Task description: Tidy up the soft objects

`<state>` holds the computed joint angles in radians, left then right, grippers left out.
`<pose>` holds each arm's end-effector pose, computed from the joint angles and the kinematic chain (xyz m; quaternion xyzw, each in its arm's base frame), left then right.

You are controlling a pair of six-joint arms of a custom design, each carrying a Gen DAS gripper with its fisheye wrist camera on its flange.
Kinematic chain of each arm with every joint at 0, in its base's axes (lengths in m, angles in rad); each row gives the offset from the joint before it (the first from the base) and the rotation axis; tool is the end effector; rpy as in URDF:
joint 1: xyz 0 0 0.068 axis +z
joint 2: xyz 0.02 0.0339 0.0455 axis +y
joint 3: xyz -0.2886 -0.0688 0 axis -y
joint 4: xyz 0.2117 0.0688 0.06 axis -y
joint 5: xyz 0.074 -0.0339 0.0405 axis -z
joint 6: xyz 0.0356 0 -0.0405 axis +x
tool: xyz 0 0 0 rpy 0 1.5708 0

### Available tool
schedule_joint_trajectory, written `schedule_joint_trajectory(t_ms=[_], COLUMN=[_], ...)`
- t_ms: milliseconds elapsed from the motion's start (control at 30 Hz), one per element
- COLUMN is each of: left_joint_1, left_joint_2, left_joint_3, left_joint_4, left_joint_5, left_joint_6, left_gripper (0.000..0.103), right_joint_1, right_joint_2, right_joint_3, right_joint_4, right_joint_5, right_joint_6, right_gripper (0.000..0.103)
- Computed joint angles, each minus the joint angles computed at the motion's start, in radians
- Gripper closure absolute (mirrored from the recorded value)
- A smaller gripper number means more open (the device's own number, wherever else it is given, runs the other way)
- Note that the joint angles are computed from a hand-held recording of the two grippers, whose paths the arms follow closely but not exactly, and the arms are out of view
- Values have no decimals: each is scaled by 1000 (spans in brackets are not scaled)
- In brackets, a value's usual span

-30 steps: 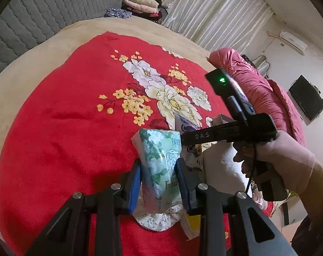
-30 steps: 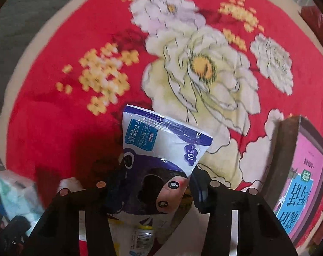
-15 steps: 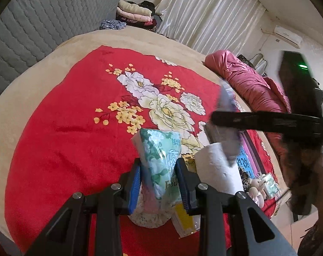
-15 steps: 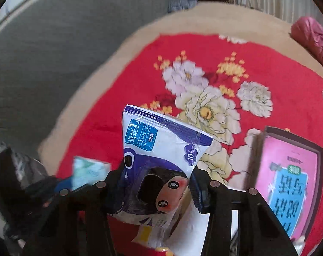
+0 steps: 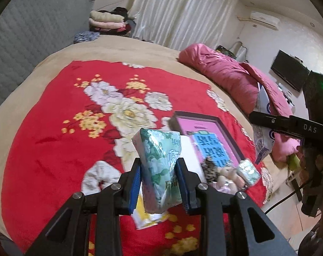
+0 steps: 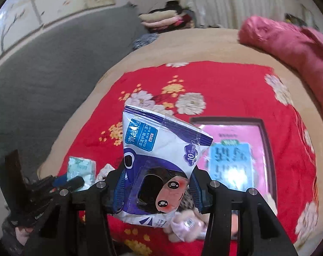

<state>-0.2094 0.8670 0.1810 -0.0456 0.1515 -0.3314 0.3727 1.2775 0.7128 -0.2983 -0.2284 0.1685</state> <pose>0.1127 -0.0294 0.1729 -0.0247 0.9108 -0.1751 0.3730 0.2003 0.0869 0.2446 -0.1343 0.9230 0.1950 0.3032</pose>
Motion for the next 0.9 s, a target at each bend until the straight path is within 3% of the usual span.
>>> schedule_joint_trajectory(t_ms=[200, 367, 633, 900], left_joint_1=[-446, -703, -835, -805], left_joint_2=[81, 264, 590, 794], left_joint_3=[57, 84, 111, 187], left_joint_4=[24, 128, 367, 458], left_joint_5=[-291, -410, -419, -339], left_joint_6=[-207, -333, -376, -328], left_gripper=[71, 71, 71, 71], right_joint_1=[-184, -333, -520, -603], right_joint_2=[-147, -227, -206, -148], right_joint_3=[-94, -167, -250, -307], right_joint_4=[-46, -80, -47, 17], right_joint_5=[-79, -144, -244, -237], right_joint_6=[-54, -137, -245, -324], right_gripper=[51, 51, 51, 51])
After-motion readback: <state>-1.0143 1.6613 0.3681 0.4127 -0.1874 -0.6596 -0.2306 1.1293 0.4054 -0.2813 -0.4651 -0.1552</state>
